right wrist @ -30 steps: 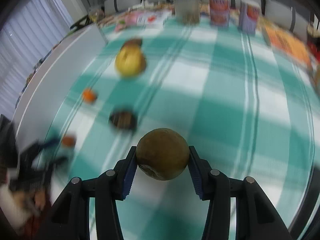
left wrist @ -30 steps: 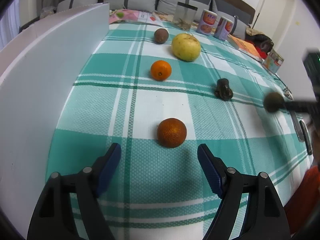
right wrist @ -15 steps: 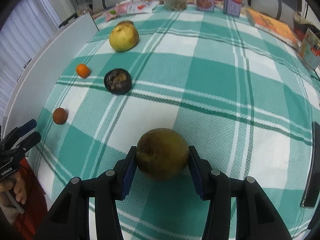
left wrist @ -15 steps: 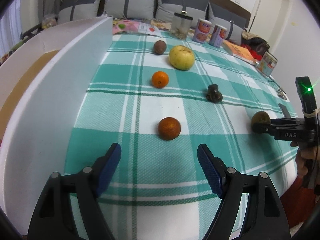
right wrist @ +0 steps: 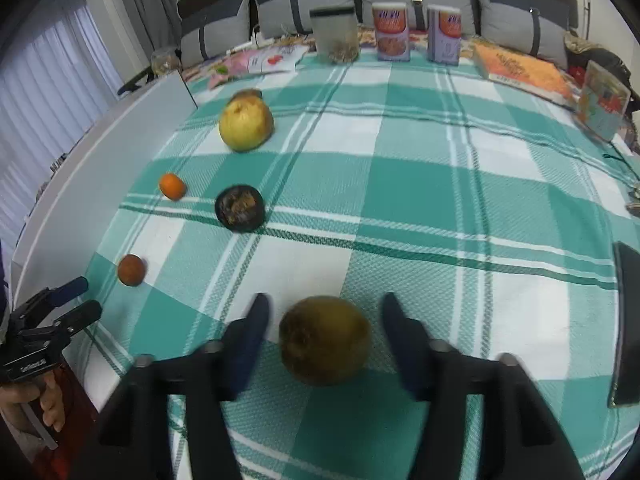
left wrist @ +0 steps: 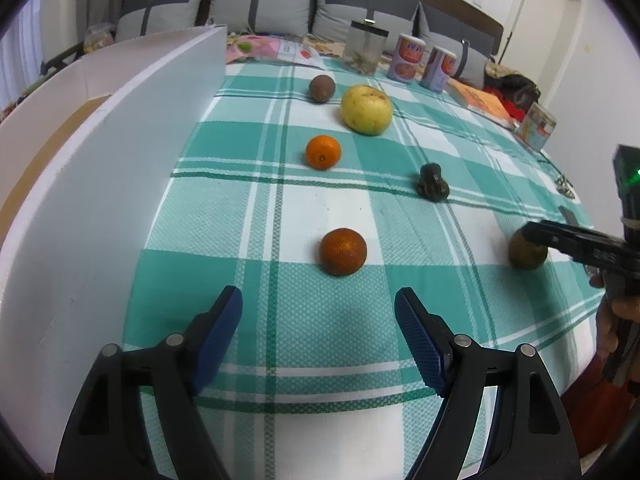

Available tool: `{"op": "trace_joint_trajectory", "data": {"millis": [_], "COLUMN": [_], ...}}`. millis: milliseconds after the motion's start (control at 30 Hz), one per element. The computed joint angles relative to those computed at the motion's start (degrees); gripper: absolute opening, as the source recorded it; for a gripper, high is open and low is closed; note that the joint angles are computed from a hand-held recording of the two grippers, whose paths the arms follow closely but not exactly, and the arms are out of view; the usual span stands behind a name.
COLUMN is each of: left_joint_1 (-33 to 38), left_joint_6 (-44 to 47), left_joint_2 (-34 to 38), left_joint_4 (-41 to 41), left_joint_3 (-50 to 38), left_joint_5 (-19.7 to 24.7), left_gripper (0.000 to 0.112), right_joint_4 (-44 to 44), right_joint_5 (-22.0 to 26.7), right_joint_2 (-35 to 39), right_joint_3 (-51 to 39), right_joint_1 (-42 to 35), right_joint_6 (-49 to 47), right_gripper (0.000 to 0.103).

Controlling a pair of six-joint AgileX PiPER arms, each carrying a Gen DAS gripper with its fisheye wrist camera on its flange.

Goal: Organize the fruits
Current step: 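Grasp the brown pear with the right tool while the left tool grasps the blood orange, then carry the pear and blood orange into the box and open both tools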

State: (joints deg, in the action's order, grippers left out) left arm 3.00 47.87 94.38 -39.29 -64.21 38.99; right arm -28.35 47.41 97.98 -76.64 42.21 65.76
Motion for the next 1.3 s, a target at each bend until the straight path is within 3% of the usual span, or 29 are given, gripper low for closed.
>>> {"op": "trace_joint_trajectory", "data": {"millis": [67,200,367,533,600,833,1000,1033,1100,1233,1300], "left_joint_1": [0.82,0.28,-5.03,-8.68,-8.49,-4.88,-4.38,-4.36,-4.18,-1.06,2.14], "left_joint_6": [1.82,4.45,1.55,-3.66,-1.25,-0.80,-0.21,-0.17,-0.49,-3.27,-5.45], "left_joint_2": [0.45,1.28,3.51,7.52,6.93,5.18,3.55,3.41,2.97,1.20,0.69], "left_joint_4": [-2.21,-3.94,-0.10,6.81,5.35,1.88,1.87,1.90,1.94,0.40,-0.71], "left_joint_3": [-0.48,-0.59,-1.90,-4.96,-3.60,-3.67,-2.45,-2.38,-2.67,-7.56,-13.37], "left_joint_5": [1.59,2.51,-3.26,-5.52,-7.16,0.23,1.65,1.94,3.38,13.06,20.25], "left_gripper": [0.081,0.080,0.077,0.032,0.030,0.029,0.028,0.028,0.028,0.028,0.028], "right_joint_4": [-6.41,-12.45,-9.85,-11.04,-11.83,-15.73,-11.15,-10.71,-10.72,-3.91,3.10], "right_joint_5": [2.73,10.31,12.97,11.01,10.23,7.21,4.91,5.15,4.10,3.41,4.50], "right_joint_2": [-2.63,-4.11,-2.32,-3.10,-3.15,0.24,4.65,4.83,3.38,1.86,4.05], "right_joint_3": [2.64,6.30,6.45,8.53,9.21,6.13,2.51,2.30,3.31,-1.18,-9.32], "right_joint_1": [3.88,11.87,14.34,13.73,13.92,11.72,7.96,7.64,7.30,6.72,5.68], "right_joint_6": [7.56,16.86,15.18,17.31,17.48,16.02,12.34,12.43,14.26,6.65,-2.17], "right_gripper": [0.092,0.093,0.093,0.093,0.093,0.091,0.065,0.048,0.048,0.048,0.048]}}
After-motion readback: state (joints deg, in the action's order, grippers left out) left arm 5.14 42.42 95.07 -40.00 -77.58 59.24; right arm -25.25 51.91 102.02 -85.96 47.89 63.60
